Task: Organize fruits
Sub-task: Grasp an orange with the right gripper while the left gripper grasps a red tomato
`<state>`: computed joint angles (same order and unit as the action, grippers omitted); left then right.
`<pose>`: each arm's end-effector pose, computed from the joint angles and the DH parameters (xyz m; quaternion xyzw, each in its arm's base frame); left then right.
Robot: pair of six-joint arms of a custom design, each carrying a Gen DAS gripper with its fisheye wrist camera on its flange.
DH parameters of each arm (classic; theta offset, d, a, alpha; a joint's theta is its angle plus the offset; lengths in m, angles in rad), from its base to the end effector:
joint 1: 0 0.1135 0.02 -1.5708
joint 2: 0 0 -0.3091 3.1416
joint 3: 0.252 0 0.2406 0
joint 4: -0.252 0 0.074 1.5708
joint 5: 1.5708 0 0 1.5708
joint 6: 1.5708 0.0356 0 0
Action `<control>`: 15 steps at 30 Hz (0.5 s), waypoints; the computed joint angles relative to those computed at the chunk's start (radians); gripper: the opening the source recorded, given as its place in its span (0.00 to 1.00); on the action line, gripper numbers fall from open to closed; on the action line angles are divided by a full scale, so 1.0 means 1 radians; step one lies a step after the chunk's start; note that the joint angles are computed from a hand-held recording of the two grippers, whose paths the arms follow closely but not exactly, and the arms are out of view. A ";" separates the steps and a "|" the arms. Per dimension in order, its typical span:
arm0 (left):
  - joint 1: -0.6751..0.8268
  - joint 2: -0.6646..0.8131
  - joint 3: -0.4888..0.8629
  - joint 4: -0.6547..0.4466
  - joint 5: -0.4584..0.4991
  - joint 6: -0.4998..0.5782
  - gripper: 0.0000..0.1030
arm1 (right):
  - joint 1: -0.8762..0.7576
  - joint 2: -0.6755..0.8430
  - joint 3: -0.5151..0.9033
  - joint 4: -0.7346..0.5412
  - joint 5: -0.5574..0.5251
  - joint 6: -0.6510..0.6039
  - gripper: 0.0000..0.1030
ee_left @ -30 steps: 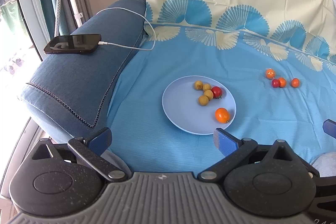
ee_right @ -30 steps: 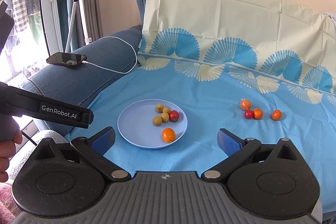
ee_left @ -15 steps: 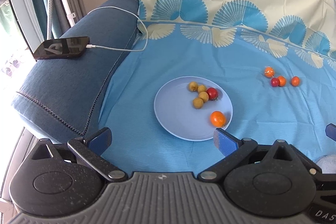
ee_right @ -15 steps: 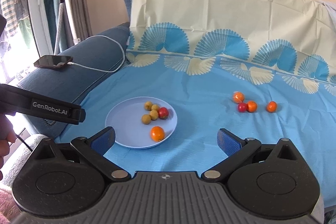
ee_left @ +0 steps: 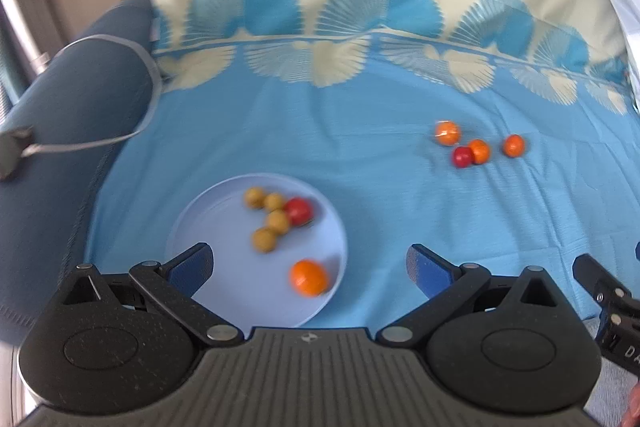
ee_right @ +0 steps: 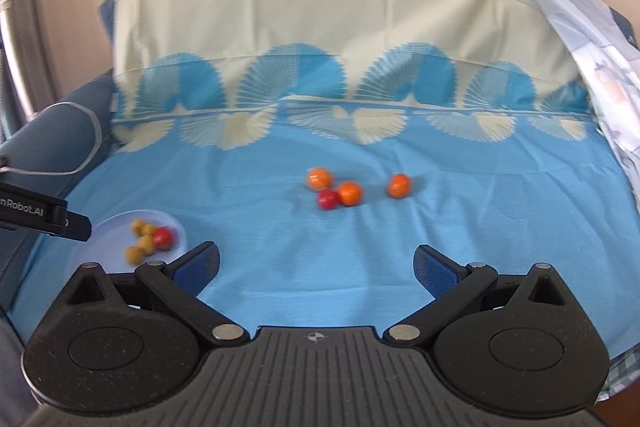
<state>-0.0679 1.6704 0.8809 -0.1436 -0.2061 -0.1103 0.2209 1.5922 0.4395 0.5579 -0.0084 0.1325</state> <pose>0.3220 -0.0146 0.2104 -0.0523 0.9437 0.0695 0.3193 0.2603 0.0588 0.1725 -0.0410 0.8823 0.0861 0.4609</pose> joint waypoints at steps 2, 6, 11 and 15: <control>-0.036 0.114 0.094 0.006 0.000 0.003 1.00 | -0.061 0.085 0.040 0.041 -0.017 -0.028 0.99; -0.087 0.343 0.304 0.026 0.029 0.028 1.00 | -0.167 0.296 0.180 0.096 -0.020 -0.080 0.99; -0.128 0.658 0.661 -0.062 0.064 0.117 1.00 | -0.244 0.552 0.452 0.024 -0.062 -0.113 0.99; -0.133 0.868 0.954 -0.190 0.094 0.126 1.00 | -0.254 0.750 0.692 -0.035 -0.086 -0.182 0.99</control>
